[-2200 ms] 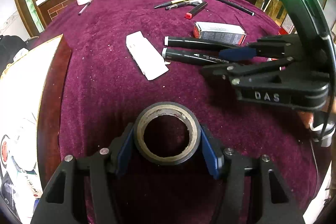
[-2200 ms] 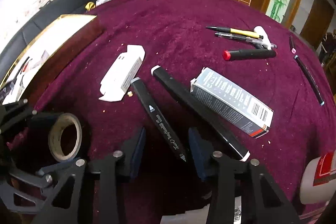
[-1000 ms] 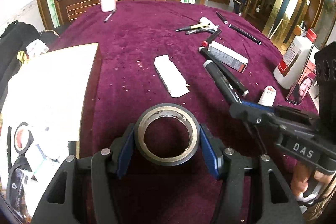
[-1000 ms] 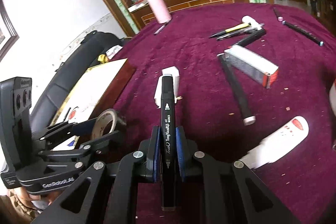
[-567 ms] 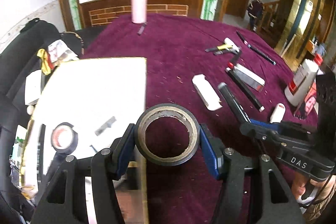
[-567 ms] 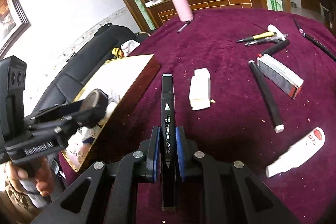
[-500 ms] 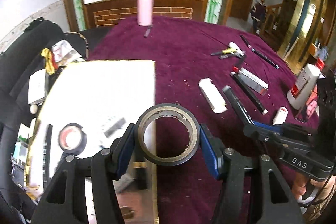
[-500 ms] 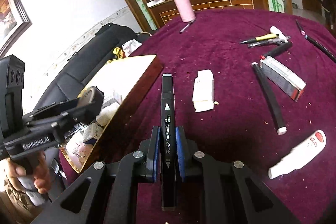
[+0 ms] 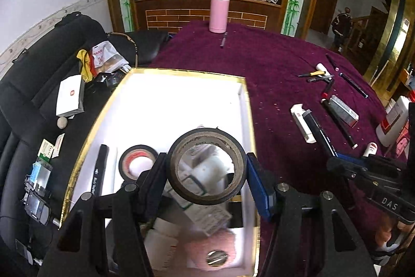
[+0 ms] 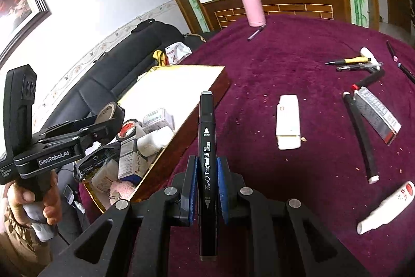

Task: Organize objects
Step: 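Carry the tape roll and the black marker over the white tray with both grippers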

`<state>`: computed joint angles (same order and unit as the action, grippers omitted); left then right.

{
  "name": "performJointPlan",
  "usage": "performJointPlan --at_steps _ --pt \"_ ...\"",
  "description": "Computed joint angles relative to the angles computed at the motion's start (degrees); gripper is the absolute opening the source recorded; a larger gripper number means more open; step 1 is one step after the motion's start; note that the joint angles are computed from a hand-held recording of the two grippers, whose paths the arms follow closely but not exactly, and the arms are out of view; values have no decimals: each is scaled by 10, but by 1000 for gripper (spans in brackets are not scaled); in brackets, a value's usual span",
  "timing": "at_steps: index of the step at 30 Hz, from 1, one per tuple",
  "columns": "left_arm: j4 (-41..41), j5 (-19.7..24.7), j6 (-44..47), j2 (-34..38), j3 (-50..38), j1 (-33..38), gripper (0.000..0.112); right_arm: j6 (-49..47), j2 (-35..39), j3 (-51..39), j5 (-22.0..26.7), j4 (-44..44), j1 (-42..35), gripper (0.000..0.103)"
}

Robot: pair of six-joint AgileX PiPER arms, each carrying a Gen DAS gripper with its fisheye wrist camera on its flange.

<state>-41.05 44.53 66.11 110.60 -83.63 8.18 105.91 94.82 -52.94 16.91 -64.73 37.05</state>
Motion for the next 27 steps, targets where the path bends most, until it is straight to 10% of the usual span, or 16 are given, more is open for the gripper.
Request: performJointPlan --at_steps 27 --pt "78 -16 -75 94 -133 18 59 -319 99 -168 19 251 -11 17"
